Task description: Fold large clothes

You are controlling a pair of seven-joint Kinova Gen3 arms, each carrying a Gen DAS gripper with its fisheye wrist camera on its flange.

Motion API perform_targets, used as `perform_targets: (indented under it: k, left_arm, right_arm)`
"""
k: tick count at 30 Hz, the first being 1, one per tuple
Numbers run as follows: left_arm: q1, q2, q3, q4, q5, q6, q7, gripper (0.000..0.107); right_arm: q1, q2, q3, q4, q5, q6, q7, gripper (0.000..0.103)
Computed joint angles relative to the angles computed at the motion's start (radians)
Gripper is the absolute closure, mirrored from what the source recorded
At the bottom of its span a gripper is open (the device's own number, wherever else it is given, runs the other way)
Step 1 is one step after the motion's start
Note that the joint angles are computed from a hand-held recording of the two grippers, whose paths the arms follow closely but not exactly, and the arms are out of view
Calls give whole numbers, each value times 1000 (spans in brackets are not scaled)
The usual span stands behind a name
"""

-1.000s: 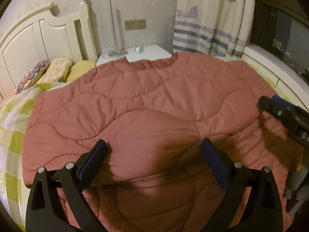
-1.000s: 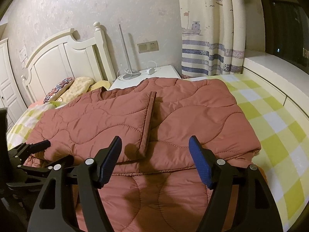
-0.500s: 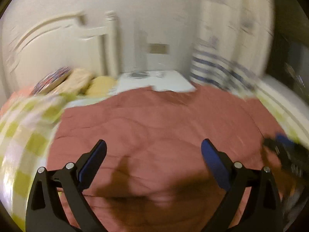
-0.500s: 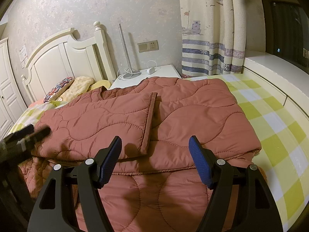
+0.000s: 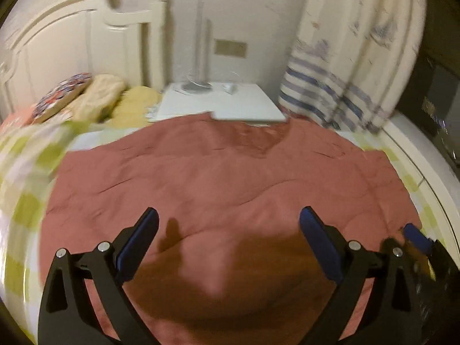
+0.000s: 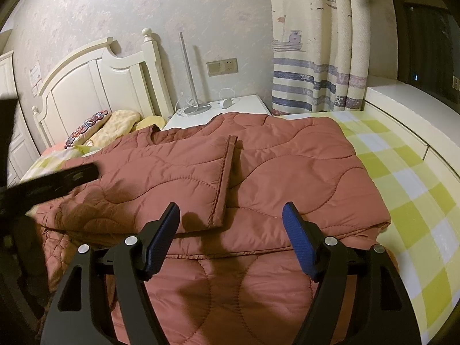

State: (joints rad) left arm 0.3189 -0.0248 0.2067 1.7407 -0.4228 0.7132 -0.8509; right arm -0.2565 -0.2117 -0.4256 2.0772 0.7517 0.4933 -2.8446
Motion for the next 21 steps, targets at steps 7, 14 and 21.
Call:
perform_targets:
  k: [7, 14, 21]
  left_arm:
    - [139, 169, -12, -125, -116, 135, -51, 7]
    - [-139, -91, 61, 92, -46, -57, 14, 7]
    - [-129, -75, -243, 136, 227, -62, -136, 7]
  right_arm:
    - [3, -3, 18, 7, -29, -31, 31, 31]
    - [23, -5, 19, 11, -74, -58, 78, 31]
    - [37, -1, 12, 9, -88, -61, 100, 30]
